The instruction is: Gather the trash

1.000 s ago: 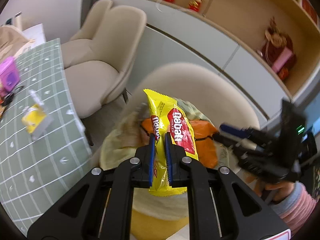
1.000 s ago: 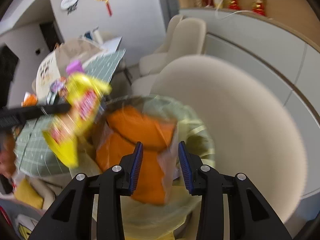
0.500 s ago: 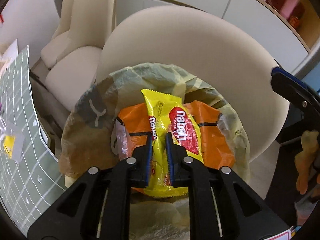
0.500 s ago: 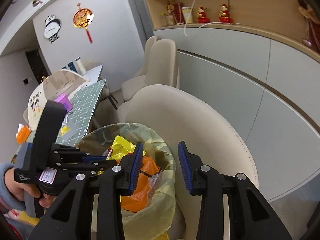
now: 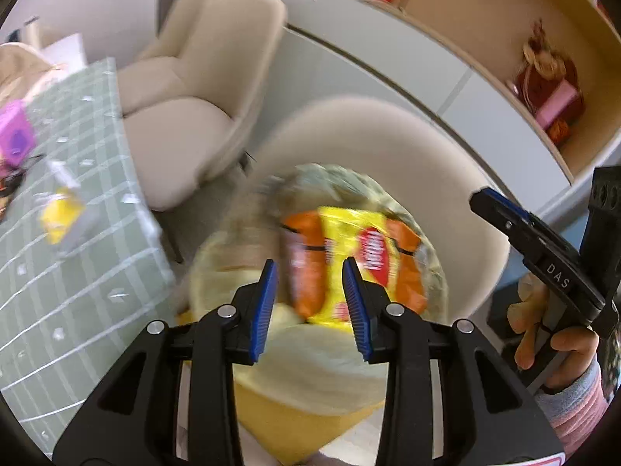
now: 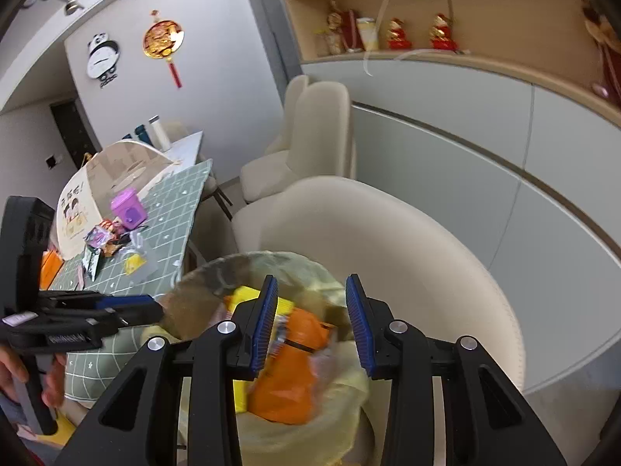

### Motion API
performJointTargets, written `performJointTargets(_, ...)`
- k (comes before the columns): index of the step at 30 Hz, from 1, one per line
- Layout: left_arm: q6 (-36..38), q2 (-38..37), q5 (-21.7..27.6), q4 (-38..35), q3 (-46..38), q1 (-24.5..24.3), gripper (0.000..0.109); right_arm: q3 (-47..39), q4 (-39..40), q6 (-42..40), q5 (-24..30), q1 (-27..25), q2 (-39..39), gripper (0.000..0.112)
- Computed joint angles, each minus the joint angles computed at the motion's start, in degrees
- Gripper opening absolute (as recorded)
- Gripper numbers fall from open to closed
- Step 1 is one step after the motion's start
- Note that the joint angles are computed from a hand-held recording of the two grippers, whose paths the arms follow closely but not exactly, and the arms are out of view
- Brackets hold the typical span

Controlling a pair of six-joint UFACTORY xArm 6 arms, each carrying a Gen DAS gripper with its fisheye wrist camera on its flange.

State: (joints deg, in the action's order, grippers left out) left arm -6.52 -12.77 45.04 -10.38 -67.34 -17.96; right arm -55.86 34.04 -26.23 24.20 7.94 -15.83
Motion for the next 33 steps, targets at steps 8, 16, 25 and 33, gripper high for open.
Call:
performJointTargets(8, -1.8, -11.5, -4.0, 3.0, 10.0, 14.6, 0.033, -4.2, -5.3, 3.3, -4.8, 10.2, 4.0, 0.05)
performJointTargets(16, 6.7, -14.8, -5.5, -4.5, 13.8, 37.5, 0.034, -16.6, -20.7, 17.7, -1.1, 21.0, 14.5, 0.05)
performJointTargets(25, 27.3, -4.5, -5.4, -22.5, 7.1, 55.4, 0.041, -30.9, -34.9, 34.3, 3.7, 27.9, 26.5, 0.05)
performJointTargets(33, 38.5, 5.8, -0.2, -31.4, -1.9, 61.9, 0.041, -61.5, -25.0, 21.9, 17.6, 32.4, 47.5, 0.05)
